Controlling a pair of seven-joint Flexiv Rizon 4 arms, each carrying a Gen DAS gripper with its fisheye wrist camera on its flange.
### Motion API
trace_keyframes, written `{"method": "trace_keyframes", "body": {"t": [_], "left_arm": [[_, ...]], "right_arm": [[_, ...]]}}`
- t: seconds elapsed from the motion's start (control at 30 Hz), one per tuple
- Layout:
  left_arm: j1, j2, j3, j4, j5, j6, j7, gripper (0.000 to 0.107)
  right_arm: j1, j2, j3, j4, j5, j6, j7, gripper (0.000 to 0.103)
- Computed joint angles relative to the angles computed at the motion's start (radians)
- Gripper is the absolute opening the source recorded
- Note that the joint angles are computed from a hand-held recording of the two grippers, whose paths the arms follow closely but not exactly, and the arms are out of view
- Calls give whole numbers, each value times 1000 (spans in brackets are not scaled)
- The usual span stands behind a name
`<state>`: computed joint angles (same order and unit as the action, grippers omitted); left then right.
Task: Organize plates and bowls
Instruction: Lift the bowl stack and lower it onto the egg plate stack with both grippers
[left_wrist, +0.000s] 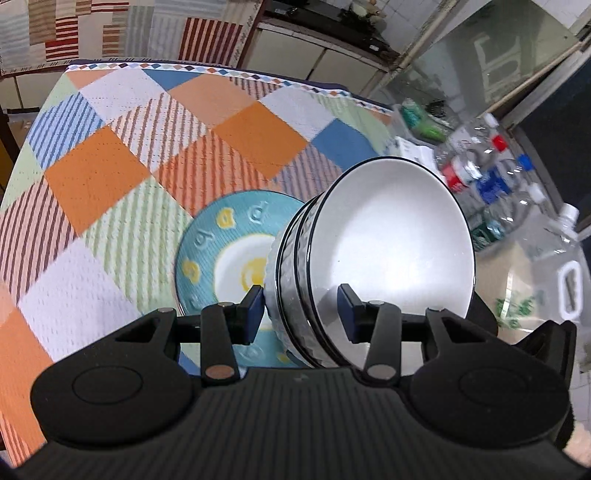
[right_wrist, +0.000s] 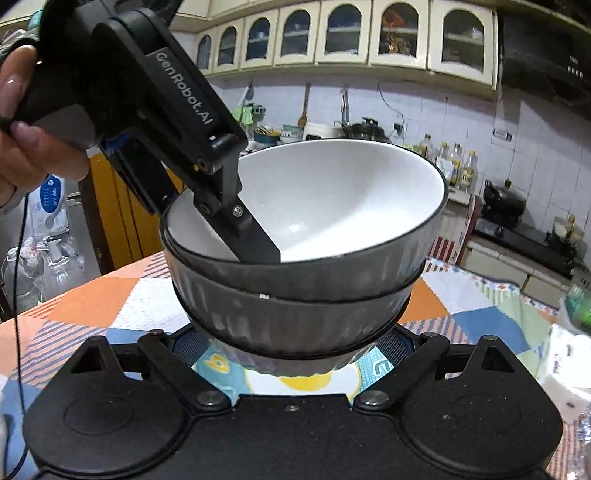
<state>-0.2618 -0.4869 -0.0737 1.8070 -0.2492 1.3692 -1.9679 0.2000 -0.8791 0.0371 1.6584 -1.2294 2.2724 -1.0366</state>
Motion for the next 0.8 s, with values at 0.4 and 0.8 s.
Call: {"method": "trace_keyframes", "body": {"t": [0.4, 0.8], "left_arm": [[108, -143, -96, -35, -94, 69, 111, 41], [199, -211, -233, -9, -155, 201, 167, 41]], "right_arm": [[53, -116, -74, -194, -167, -69, 316, 97], [116, -114, -154, -184, -102, -90, 282, 97]]}}
